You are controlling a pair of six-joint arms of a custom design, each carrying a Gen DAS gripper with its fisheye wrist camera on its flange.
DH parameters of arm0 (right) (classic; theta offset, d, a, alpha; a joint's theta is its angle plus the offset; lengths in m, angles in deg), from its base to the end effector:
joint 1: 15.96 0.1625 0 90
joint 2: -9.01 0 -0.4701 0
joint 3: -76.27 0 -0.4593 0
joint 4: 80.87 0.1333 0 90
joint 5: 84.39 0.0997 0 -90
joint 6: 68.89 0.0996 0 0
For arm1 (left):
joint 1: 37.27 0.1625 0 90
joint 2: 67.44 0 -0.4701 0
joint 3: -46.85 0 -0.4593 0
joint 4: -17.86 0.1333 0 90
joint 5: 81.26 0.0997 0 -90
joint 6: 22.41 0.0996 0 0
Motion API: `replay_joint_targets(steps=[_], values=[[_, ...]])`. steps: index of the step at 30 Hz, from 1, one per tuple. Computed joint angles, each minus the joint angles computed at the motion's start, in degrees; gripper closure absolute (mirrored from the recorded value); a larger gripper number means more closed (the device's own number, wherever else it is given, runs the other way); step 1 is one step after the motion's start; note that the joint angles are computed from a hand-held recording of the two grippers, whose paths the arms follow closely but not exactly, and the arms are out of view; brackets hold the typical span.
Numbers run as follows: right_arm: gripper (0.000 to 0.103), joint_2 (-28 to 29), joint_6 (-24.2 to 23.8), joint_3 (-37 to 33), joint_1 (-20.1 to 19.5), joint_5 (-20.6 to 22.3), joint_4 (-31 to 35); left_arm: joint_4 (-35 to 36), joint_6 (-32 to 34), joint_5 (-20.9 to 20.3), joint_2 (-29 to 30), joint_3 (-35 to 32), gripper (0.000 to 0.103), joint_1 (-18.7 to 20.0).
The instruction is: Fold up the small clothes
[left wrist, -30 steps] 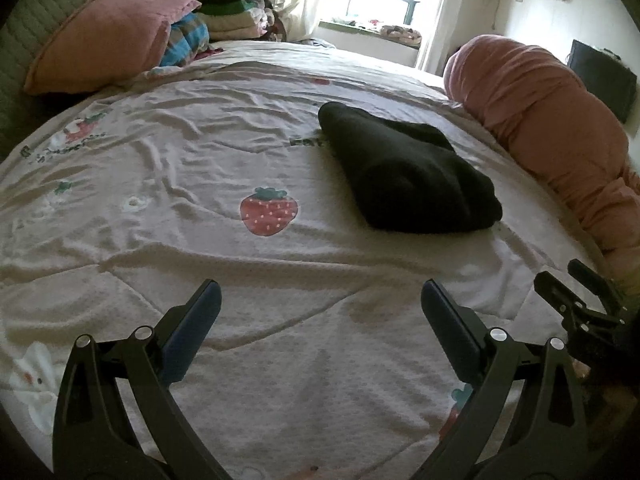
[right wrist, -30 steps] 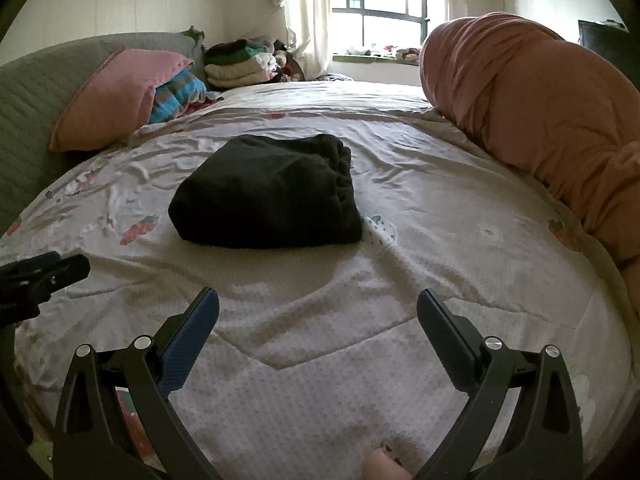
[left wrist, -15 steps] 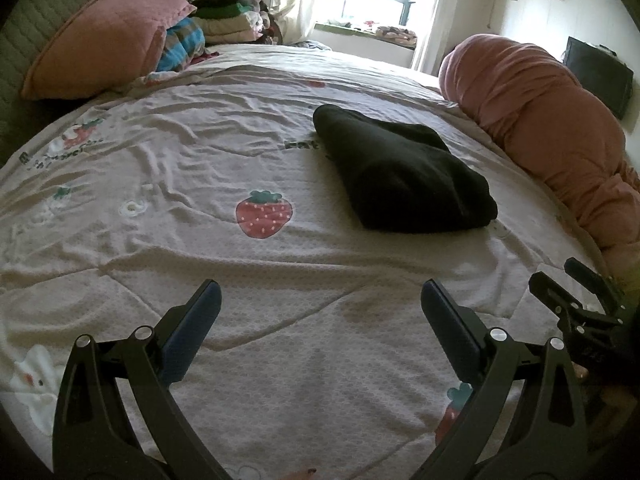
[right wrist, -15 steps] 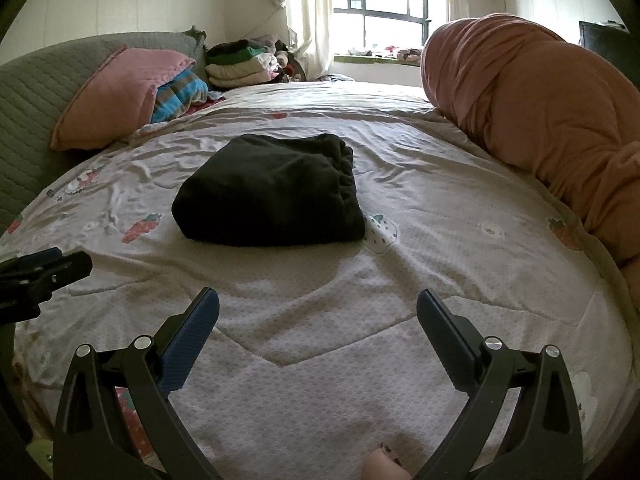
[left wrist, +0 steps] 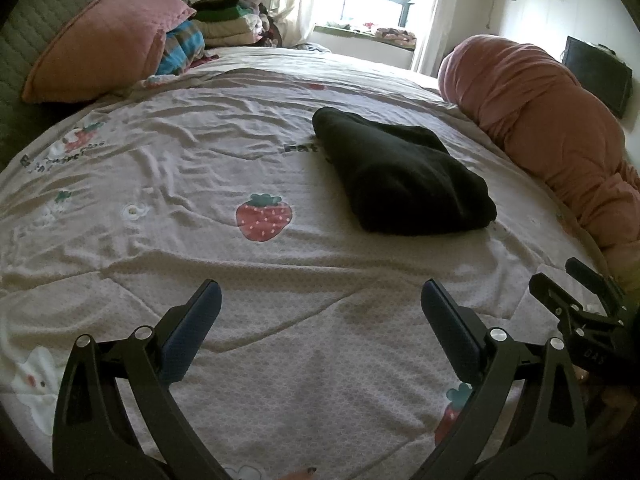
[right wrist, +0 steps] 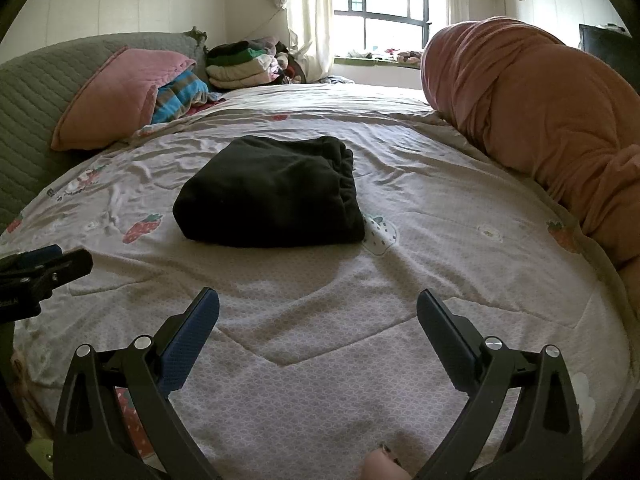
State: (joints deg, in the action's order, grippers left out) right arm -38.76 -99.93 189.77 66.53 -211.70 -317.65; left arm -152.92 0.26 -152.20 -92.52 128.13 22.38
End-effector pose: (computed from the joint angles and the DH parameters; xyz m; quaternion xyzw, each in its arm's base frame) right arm -0.0059 -0.6029 0.1780 -0.0566 -0.7474 0.5009 0.4327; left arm -0.2667 -0.7837 -0.0640 0.3986 0.8780 -0.2203 0.1473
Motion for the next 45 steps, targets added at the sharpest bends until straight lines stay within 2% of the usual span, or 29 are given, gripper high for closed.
replay_joint_targets(steps=[33,39,41,45], values=[[0.005,0.07,-0.24,0.26,-0.07,-0.05,-0.26,-0.10,0.29,0.39,0.03,0.10,0.009,-0.18],[0.005,0.28,-0.86,0.10,0.16,-0.82,-1.17,2.21,-0.83,-0.49,-0.30,-0.39,0.009,0.29],[0.004,0.16,-0.88,0.17,0.18,-1.20,-1.51,2.18,-1.75,0.20,-0.20,-0.62,0.009,0.36],[0.005,-0.42,0.21,0.78,0.04,-1.98,-2.05,0.44,-2.96,4.62,0.51,-0.97,0.009,0.00]])
